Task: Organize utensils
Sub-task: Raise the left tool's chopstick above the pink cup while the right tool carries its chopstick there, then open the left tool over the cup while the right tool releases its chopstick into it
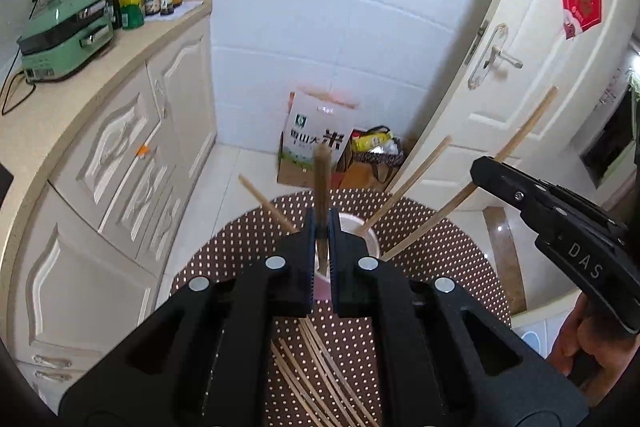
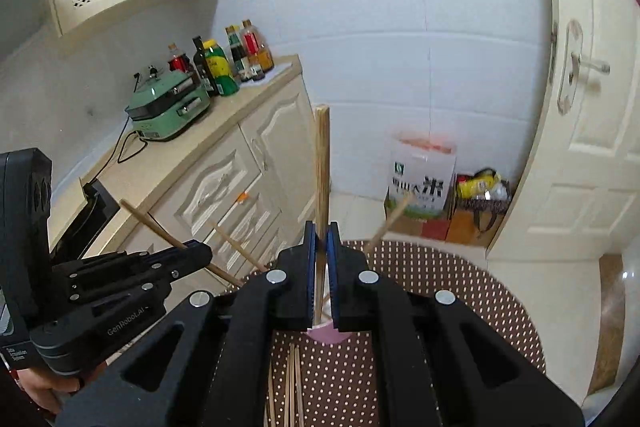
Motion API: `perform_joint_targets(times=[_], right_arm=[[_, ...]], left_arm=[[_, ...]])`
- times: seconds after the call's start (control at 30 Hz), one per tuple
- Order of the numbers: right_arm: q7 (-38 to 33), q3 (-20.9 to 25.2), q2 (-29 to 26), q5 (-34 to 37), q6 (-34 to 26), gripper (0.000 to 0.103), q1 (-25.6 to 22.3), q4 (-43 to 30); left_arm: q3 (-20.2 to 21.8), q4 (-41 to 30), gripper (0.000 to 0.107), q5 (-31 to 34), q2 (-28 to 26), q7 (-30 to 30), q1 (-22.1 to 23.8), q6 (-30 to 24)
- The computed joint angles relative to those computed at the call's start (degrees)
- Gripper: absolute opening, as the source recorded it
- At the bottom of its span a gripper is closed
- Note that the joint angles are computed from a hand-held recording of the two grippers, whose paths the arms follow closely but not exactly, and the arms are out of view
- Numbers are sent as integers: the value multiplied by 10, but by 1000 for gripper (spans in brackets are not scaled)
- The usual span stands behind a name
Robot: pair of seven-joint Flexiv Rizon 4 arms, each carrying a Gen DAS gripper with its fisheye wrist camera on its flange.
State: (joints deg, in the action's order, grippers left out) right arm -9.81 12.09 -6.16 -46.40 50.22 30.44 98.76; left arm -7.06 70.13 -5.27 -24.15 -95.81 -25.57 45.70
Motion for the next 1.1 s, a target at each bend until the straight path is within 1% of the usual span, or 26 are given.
perform_joint_targets(times=[0.33,0.87,0.97,1.1], right_arm=[[13,10,4,35,12,4,2,31],[-19,12,-16,82,1,5,17,26],[-25,11,-14,91,2,8,18,26],[-26,12,-12,102,1,9,18,25]], left_arm=[[-3,27,6,-7,8,-6,2,-9],[-4,2,7,-3,-7,-3,-5,-66],[-4,-6,7,-3,-9,-4,-5,-80],[-3,-7,7,-1,-7,-2,-6,-85]])
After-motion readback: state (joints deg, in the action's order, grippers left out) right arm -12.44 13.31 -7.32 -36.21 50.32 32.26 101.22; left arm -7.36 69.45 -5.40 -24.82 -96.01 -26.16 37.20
